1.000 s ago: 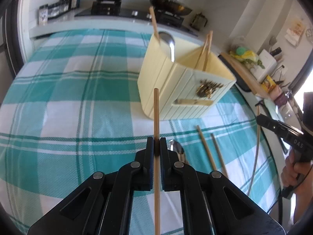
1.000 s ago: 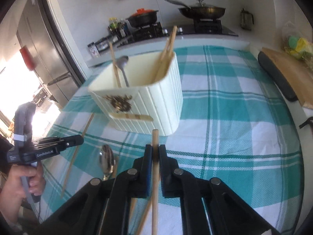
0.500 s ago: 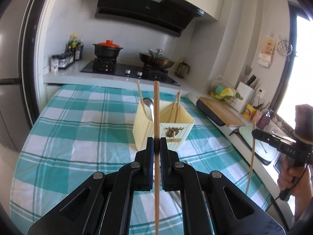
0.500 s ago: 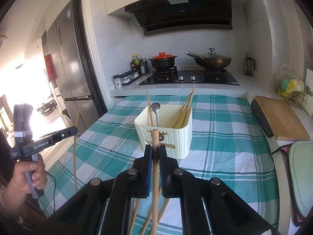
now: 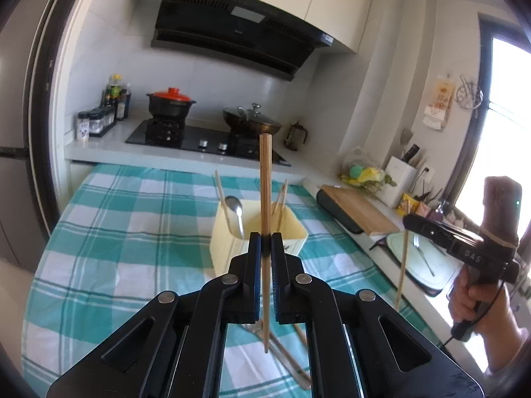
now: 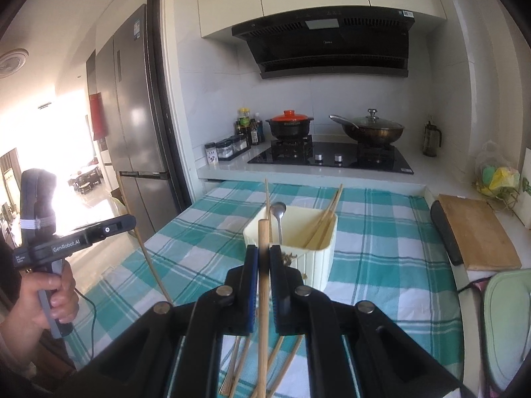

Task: Organize utensils
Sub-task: 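Lift both chopsticks over the cream holder and open both tools to drop them in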

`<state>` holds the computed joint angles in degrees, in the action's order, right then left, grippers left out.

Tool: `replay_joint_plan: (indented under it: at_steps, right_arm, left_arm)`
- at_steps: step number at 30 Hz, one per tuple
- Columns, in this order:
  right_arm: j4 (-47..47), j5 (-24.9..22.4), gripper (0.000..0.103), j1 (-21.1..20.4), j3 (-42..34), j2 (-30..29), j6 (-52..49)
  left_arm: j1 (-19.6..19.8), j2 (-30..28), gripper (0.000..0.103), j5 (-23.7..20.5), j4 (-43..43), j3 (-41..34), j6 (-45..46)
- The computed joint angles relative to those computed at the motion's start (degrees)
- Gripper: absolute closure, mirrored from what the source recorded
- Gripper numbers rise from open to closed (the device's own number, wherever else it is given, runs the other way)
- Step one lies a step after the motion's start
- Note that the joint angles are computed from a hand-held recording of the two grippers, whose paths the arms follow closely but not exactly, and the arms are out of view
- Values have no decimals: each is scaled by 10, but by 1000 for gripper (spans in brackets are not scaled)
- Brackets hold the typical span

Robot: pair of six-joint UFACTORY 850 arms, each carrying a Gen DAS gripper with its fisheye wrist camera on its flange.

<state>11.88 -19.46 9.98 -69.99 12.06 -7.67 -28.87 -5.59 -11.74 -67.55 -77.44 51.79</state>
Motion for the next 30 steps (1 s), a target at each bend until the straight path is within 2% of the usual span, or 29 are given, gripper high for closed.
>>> replay_joint_plan:
  at_steps: [2, 5, 10, 14, 17, 19, 22, 24, 26, 30]
  right_arm:
    - [75, 4, 96, -12, -43, -32, -73]
    - [155, 4, 96, -25, -123, -94, -146]
    - [178, 38, 96, -30, -244, -191, -162]
    - [141, 82, 96, -32, -310, -252, -134]
    - [220, 112, 96, -40, -324, -282, -207]
    - [228, 127, 96, -43, -325, -300, -218]
    - [260, 119, 96, -51, -323, -322, -241]
    - [289, 109, 96, -56, -313, -332, -265]
    - [271, 96, 96, -58, -300, -336, -248]
    - [271, 36, 96, -64, -294, -353, -247]
  left_arm:
    - [6, -23, 100, -22, 46, -45, -47]
    - [7, -67, 100, -32, 144, -128, -133]
    - [7, -151, 100, -45, 229, -267, -212]
    - [2, -218, 100, -46, 304, -361, -281]
    - [0, -269, 100, -58, 362, -422, -339]
    - [0, -303, 100, -71, 398, -458, -378]
    - [0, -350, 100, -100, 439, -504, -431]
    - [0, -377, 100, -119, 466, -526, -461]
    - [-1, -399, 100, -140, 487, -546, -484]
    - [-6, -430, 99, -179, 521, -569, -511]
